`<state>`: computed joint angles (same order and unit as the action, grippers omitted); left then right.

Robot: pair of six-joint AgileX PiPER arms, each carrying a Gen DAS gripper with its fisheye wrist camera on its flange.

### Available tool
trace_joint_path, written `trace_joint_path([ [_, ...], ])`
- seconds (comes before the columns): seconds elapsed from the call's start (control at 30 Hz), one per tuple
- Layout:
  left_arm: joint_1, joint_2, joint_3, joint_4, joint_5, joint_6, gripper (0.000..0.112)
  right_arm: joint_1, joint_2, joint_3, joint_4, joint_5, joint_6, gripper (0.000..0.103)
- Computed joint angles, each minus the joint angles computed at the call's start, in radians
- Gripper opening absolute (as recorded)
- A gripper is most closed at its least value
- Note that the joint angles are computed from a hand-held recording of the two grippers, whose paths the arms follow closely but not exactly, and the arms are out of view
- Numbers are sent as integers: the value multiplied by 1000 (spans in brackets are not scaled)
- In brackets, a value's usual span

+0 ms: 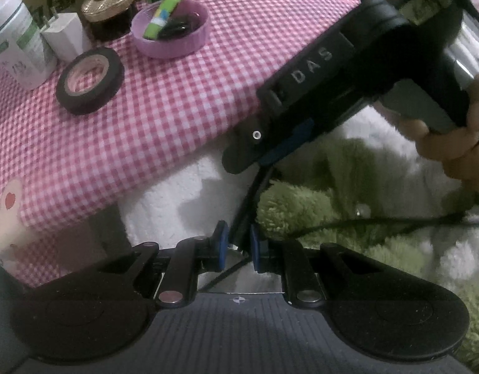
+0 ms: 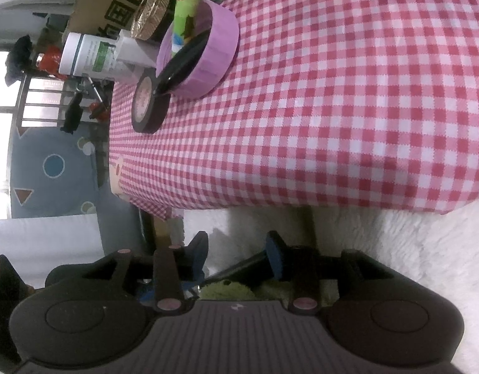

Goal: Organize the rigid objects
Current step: 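Lift the black cylinder with the right gripper and carry it toward the box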

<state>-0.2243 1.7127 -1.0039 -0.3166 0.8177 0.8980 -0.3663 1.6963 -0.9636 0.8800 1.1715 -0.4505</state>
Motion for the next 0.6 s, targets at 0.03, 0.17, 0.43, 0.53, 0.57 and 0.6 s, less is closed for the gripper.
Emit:
trace_joint_path([
  [0.03, -8, -6, 11, 6, -16, -1, 14, 3, -1, 1, -1, -1, 1, 44],
  [0.17, -43, 2, 31, 31, -65, -15, 15, 16, -10, 14, -4, -15, 4, 45],
  [0.43, -148, 73, 18, 89, -150, -85, 23, 27, -10, 27, 9, -36, 6, 45],
  [0.53, -199, 119, 5, 137, -186, -165, 27, 21, -5, 31, 18, -39, -7, 45],
  [0.57, -204, 127, 3, 147, -194, -183, 27, 14, -4, 31, 20, -37, -12, 45],
  [0.6, -212, 138, 0, 152, -205, -200, 27, 3, -3, 29, 19, -31, -19, 45],
])
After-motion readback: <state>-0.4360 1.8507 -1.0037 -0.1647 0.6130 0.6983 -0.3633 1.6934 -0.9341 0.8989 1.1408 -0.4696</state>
